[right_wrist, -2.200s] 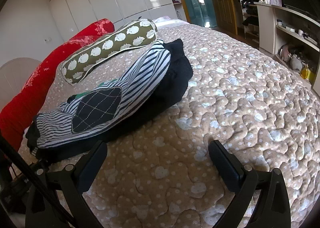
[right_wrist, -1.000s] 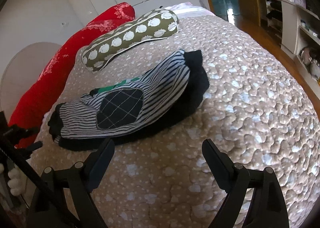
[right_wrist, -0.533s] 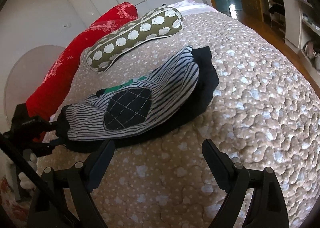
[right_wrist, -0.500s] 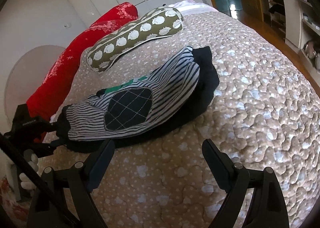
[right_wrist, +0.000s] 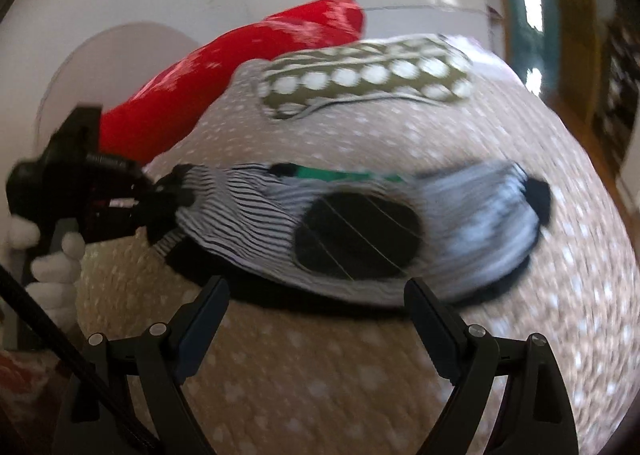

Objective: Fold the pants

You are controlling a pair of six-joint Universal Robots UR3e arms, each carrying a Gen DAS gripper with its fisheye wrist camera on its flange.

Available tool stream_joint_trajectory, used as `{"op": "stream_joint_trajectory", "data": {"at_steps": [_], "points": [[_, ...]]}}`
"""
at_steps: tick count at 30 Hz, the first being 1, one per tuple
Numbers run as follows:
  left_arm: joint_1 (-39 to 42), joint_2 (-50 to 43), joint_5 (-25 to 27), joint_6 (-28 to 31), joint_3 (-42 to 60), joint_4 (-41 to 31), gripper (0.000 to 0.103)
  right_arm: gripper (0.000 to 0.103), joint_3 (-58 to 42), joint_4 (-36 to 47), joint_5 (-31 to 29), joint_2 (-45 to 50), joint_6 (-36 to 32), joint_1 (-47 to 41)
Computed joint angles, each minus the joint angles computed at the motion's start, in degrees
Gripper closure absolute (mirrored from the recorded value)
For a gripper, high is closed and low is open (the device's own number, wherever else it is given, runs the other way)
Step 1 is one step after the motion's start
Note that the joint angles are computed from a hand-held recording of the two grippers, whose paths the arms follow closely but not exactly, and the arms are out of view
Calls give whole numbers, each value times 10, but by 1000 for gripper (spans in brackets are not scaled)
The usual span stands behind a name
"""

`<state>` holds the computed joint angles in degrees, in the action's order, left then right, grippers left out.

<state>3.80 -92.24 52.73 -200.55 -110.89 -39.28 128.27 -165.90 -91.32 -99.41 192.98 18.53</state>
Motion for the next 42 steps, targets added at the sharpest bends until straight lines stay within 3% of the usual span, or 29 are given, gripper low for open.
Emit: {"op": "stream_joint_trajectory", "data": {"at_steps": [5, 9, 12, 14, 16, 21, 25, 28, 30, 31, 32, 35, 39, 42], "points": [[10, 2, -18, -3, -17, 19, 92, 17, -83, 8, -6, 115, -46, 35], [23, 17, -37, -1, -41, 30, 92, 25, -137, 19, -56, 175, -61, 65], [29, 24, -44, 4, -47, 32, 92, 48, -166, 46, -70, 201, -83, 61], [29, 24, -44, 7, -42, 26, 92, 89, -170, 70, -57, 194, -86, 46], [25, 17, -39, 11, -25, 20, 92, 93, -168, 81, -30, 169, -84, 20], [-4, -64, -10, -3, 92, 0, 92, 93, -255, 142, -2, 162, -106, -33], [-35, -154, 39, -6, 231, -26, 92, 93, -391, 199, -14, 247, -121, -54], [-32, -212, 32, 0, 312, -53, 92, 92, -502, 270, 7, 320, -118, -78], [-20, -231, 11, 9, 342, -72, 91, 68, -574, 339, 38, 365, -107, -105], [-9, -239, -13, 25, 359, -94, 90, 39, -602, 380, 63, 379, -95, -123], [-1, -239, -33, 39, 364, -109, 87, 29, -620, 410, 97, 388, -85, -144], [23, -214, -77, 74, 348, -129, 79, 29, -596, 421, 173, 368, -55, -199], [62, -134, -97, 83, 265, -121, 62, 29, -481, 347, 165, 269, -25, -235], [88, -67, -76, 94, 195, -112, 61, 27, -394, 319, 168, 182, -16, -269]]}}
